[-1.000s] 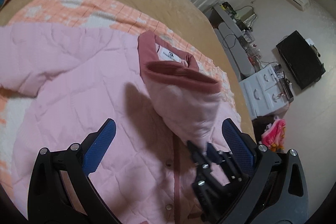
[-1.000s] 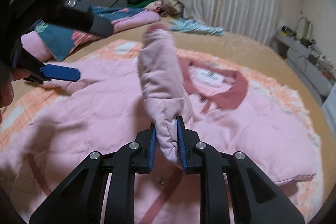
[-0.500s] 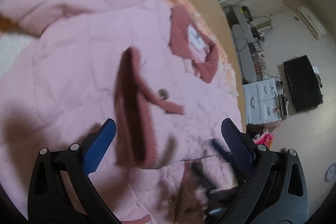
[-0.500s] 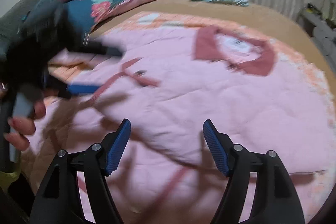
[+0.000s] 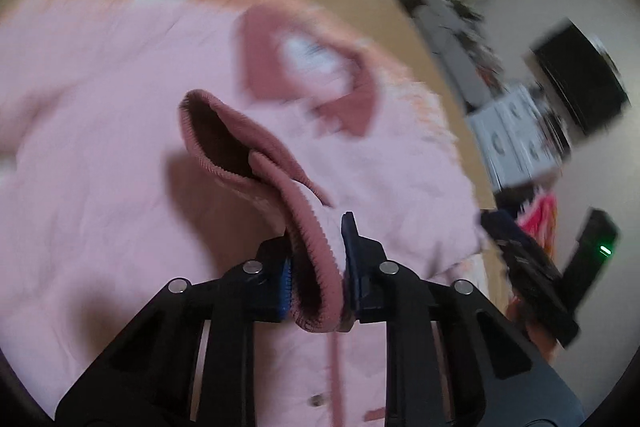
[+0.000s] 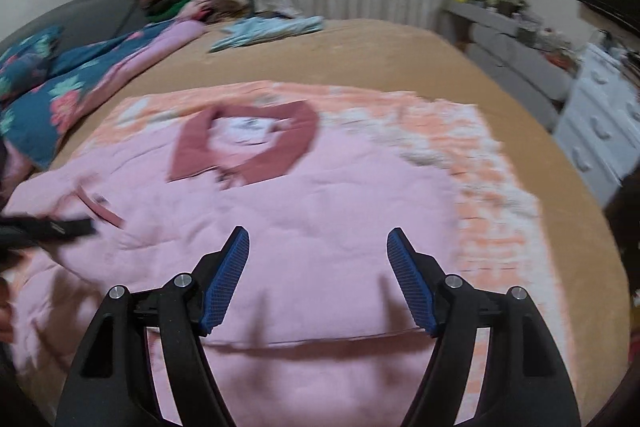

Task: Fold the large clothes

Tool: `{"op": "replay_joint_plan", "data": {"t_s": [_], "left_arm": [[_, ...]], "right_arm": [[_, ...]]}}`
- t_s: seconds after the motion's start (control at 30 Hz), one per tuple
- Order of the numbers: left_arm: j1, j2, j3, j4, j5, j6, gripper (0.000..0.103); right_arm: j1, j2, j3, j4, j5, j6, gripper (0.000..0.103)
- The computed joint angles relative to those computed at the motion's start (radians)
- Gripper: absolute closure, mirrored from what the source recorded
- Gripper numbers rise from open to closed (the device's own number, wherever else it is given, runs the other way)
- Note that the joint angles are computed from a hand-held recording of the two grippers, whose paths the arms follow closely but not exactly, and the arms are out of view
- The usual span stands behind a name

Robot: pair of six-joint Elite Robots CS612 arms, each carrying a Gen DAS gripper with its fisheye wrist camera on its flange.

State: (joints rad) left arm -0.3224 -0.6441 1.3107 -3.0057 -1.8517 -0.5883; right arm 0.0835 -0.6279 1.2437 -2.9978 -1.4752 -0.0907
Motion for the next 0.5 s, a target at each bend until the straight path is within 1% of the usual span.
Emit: {"op": "replay_joint_plan", "data": {"t_s": [0.07,0.13,0.2,0.3,0.33,0.43,0.5], "left_arm": [[-0.011,-0.021,-0.022,0.002,0.022,0.081,0.091],[-0.011,-0.034,-0.050,-0.005,0.030,0.120,0.092],[-0.010,-0.041,-0.072,-0.012,0.061,0.145,0.092],[0.002,-0.050,-0.098,-0.033,0.119,0.169,0.093],[0.004,-0.050,-0.103,-0.032,0.129,0.172,0.093],[0.018,-0.045,-0.119,-0.013,0.162,0.176,0.093],[0.025,-0.036,-0.124,0.012,0.183,0.174,0.093]], "right_arm": [[-0.010,0.000,0.001,-0.017,-0.014,0.031,0.033],[-0.022,-0.004,0.011,-0.034,-0.013,0.069,0.033],[-0.032,-0.007,0.016,-0.043,-0.009,0.094,0.033],[-0.038,-0.005,0.015,-0.052,-0.024,0.115,0.033],[-0.040,-0.003,0.013,-0.054,-0.026,0.124,0.033],[-0.041,0.001,0.008,-0.042,-0.017,0.136,0.033],[-0.037,0.005,0.000,-0.025,-0.022,0.120,0.033]]}}
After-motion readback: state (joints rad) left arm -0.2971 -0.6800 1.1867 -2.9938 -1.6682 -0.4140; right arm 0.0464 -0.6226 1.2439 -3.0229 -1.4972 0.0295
